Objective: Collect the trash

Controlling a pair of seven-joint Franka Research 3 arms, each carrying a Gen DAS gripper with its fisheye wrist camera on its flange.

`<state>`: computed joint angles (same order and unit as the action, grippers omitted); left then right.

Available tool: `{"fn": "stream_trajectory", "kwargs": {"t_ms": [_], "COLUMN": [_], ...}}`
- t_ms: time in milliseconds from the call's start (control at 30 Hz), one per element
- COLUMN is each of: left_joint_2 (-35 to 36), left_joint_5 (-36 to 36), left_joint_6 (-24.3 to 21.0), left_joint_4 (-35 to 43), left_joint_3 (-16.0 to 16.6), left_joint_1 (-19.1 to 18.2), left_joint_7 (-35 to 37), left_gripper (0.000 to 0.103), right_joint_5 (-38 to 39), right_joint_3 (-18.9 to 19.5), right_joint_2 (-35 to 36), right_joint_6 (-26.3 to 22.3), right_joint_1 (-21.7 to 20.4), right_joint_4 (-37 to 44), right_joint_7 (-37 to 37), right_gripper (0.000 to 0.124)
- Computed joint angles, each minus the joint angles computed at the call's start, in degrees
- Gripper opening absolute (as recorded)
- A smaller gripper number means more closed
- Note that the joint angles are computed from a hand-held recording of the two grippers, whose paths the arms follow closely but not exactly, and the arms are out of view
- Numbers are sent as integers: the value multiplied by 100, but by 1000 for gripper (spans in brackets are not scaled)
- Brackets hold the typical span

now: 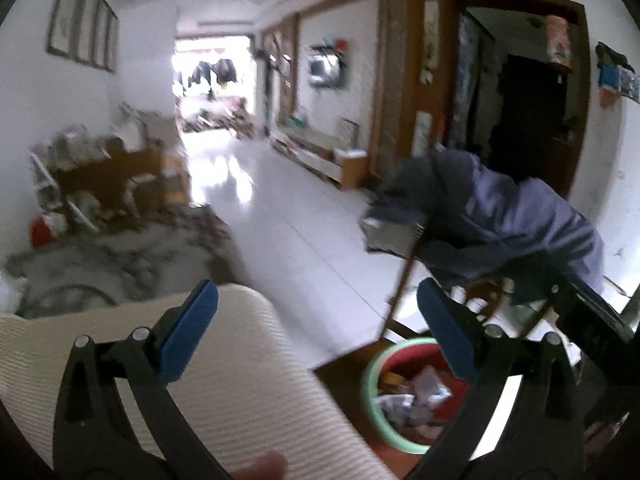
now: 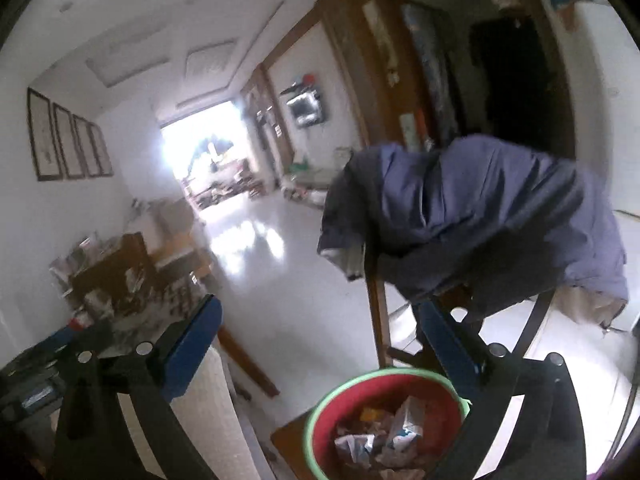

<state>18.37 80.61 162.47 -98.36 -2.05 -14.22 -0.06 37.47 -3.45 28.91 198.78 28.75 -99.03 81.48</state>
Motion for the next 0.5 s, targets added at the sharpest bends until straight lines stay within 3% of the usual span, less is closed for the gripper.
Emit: {"fn": "stream_trajectory", "kwargs": {"t_ms": [67,100,167,233,300,367,433,500], "left_joint_2": [-303,-483,-758,-1101,-1371,-1615,-1856,-2042], "left_joint_5": [244,348,478,694,908,932,918,872], "left_joint_6": [-1,-46,-152,-260,-321,-305,-63,164], "left_joint_4": [-287,-468,-759,-1137,-1452,-1743,-2031,-2254], "left_joint_3": [72,75,15,-41,-116,-190,-210,-219], "left_joint_1": [49,107,256,428,602,802,1051,1267], "left_joint_7": [-249,-351,-419,-582,-728,-721,-702,-723], "left_gripper": [98,98,98,98,98,98,98,98], "right_joint_5": [498,859,736,753,896,1207,1516,1824], "right_joint_3": [248,71,-532,-696,-1269,-2104,-2650,-2961], "right_joint_2": [4,9,-27,-62,-23,187,359,536], "right_joint_6": [47,-44,-358,-415,-414,-335,-279,-203], "right_joint_1": [-29,227,827,1095,1754,2664,3293,3738], "right_joint_4": [109,185,138,84,77,157,231,335], "right_joint_7": [-383,-525,54,229,302,214,3,-221], "right_gripper": [96,96,96,96,96,96,96,96]}}
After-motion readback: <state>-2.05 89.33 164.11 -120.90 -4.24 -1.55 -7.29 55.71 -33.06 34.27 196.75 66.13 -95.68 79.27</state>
